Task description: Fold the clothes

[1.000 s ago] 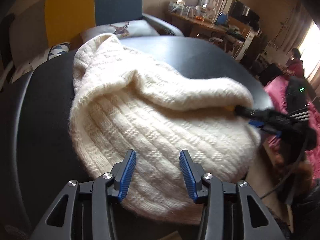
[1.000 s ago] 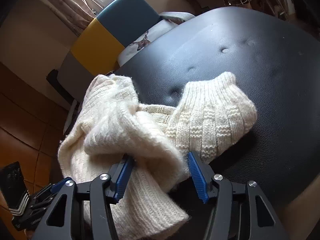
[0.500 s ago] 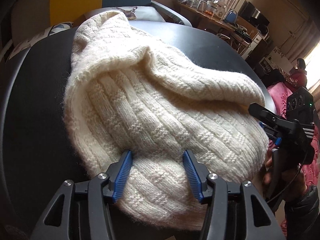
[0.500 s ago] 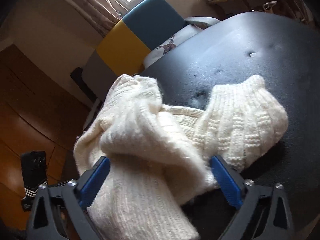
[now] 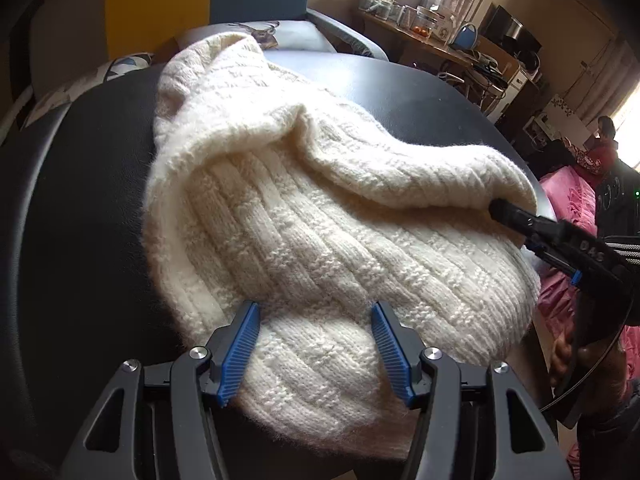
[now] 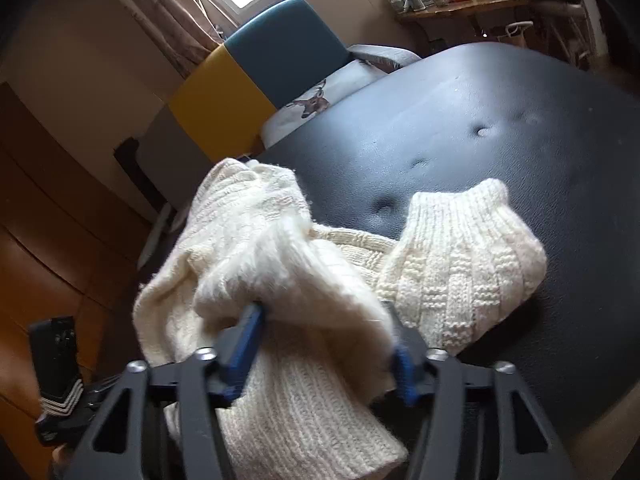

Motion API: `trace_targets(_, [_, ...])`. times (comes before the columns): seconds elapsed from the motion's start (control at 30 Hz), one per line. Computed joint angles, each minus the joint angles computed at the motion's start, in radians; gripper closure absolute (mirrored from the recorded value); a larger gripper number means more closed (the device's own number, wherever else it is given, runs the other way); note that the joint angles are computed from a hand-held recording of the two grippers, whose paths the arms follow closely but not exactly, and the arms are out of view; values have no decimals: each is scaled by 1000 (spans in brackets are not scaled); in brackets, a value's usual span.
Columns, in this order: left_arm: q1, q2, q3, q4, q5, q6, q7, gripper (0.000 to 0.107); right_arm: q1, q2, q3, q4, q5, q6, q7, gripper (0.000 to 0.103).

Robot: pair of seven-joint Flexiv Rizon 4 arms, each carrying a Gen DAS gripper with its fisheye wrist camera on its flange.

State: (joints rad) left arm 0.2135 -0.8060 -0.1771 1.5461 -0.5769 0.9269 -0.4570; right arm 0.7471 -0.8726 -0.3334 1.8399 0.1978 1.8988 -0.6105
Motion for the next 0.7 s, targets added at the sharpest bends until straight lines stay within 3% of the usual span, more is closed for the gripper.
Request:
trace_targets(0.03, [19, 12, -19, 11, -24, 1, 15, 51, 16, 10, -21, 4, -13, -20, -15, 82])
trace_targets(0.1, [71, 40, -67, 20, -90, -48, 58, 56, 57, 30, -73, 12, -37, -58, -38, 91])
trace_targets(0.13, [99, 54, -89, 16, -133, -101, 82, 60, 79, 42, -101, 16, -52, -74, -46, 92])
trace_targets(0.17, [123, 66, -104, 10, -178, -157, 103, 61, 75, 52, -97, 19, -56, -24, -57, 92])
trace_targets(0.27, [160, 93, -117, -21, -261, -287, 140, 60, 14, 81, -10, -9, -108, 156, -161, 92])
trace_targets(0.33, [170, 76, -104, -74, -280, -395, 107, 58, -24, 79, 48, -56, -189, 136, -219, 92])
trace_targets(0.4, [149, 64, -72, -99, -270, -453, 63, 58, -114, 48, 168, -117, -302, 68, -231, 92])
trace_targets(0.53, [101, -20, -4, -220, -187, -582, -58, 58, -163, -42, 272, -194, -315, 11, -269, 91])
trace_targets(0.57, [94, -37, 6, -240, -167, -603, -74, 58, -169, -65, 281, -209, -343, 3, -249, 91])
trace_targets(0.7, [61, -99, 24, -308, -112, -640, -152, 58, -94, -78, 208, -202, -258, 39, -310, 91])
